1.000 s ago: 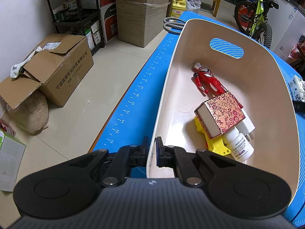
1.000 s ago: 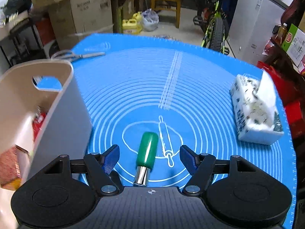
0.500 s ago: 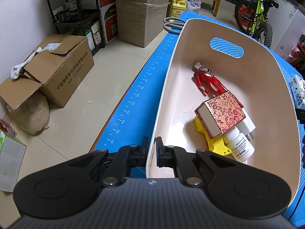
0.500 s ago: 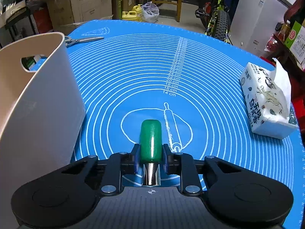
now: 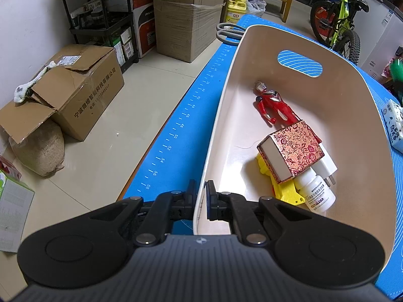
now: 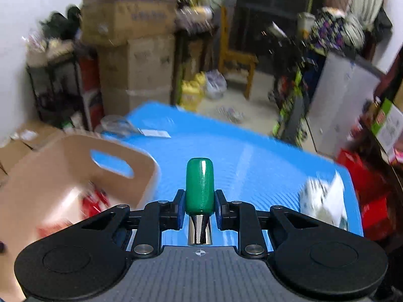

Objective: Organize rigid objects
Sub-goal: 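Carry the screwdriver into the basket and release it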

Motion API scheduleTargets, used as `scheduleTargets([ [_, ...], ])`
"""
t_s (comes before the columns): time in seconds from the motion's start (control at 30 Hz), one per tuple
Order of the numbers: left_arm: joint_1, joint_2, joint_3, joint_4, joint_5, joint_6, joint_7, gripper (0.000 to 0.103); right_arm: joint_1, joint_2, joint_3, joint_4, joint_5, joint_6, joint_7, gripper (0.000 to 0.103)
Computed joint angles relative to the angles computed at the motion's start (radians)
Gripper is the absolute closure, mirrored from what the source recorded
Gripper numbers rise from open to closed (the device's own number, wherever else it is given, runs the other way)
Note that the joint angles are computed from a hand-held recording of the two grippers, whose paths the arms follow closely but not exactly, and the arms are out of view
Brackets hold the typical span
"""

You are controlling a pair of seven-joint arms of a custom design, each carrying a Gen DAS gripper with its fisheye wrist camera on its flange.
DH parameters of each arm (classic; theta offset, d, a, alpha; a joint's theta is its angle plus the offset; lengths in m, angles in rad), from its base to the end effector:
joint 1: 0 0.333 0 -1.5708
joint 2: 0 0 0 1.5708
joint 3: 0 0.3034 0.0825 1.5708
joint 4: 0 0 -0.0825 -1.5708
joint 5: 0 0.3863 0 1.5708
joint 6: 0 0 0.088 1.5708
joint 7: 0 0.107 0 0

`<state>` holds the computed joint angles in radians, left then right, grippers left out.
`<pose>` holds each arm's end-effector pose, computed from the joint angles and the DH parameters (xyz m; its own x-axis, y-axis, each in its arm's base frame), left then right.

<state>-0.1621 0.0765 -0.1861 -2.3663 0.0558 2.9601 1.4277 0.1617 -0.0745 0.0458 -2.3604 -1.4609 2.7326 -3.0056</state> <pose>0.5125 -0.1896 0.3377 -0.2626 -0.9637 0.0491 -0.8452 0.2052 -0.4935 0.4900 0.1420 0.3664 -0.2586 -0.9623 0.0844 -0.6306 0.1020 -0.7693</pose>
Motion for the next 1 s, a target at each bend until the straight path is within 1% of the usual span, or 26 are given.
scheduleTargets([
  [0.07, 0.0, 0.0, 0.001, -0.001, 0.001, 0.0, 0.0, 0.093, 0.009, -0.004, 0.008, 0.022, -0.011, 0.017, -0.016, 0.07],
  [0.13, 0.001, 0.0, 0.0, 0.0, -0.001, 0.0, 0.002, 0.093, 0.021, 0.001, 0.016, 0.046, -0.005, 0.039, -0.059, 0.07],
  [0.23, 0.001, 0.0, -0.002, -0.001, -0.008, 0.001, 0.007, 0.093, 0.038, 0.026, 0.024, 0.083, 0.009, 0.059, -0.107, 0.07],
  [0.33, 0.002, -0.001, -0.003, -0.001, -0.018, 0.0, 0.017, 0.094, 0.053, 0.079, 0.019, 0.133, 0.065, 0.079, -0.176, 0.07],
  [0.43, 0.002, 0.0, -0.004, -0.001, -0.024, 0.0, 0.022, 0.094, 0.079, 0.148, 0.015, 0.185, 0.182, 0.073, -0.3, 0.07],
  [0.6, -0.001, 0.0, -0.005, -0.001, -0.024, 0.001, 0.016, 0.094, 0.117, 0.257, 0.002, 0.259, 0.471, 0.049, -0.557, 0.07],
  [0.7, -0.003, 0.002, -0.004, 0.001, -0.022, 0.001, 0.013, 0.094, 0.138, 0.307, -0.007, 0.293, 0.589, 0.013, -0.66, 0.07],
  [0.8, -0.003, 0.002, -0.004, 0.001, -0.02, 0.0, 0.011, 0.094, 0.155, 0.336, -0.015, 0.311, 0.697, -0.028, -0.744, 0.07],
  [0.93, -0.003, 0.002, -0.003, 0.001, -0.019, 0.0, 0.01, 0.094, 0.194, 0.352, -0.047, 0.318, 0.763, -0.075, -0.786, 0.07],
  [1.0, -0.003, 0.002, -0.003, 0.001, -0.019, 0.0, 0.01, 0.094, 0.197, 0.359, -0.052, 0.32, 0.806, -0.082, -0.812, 0.07],
])
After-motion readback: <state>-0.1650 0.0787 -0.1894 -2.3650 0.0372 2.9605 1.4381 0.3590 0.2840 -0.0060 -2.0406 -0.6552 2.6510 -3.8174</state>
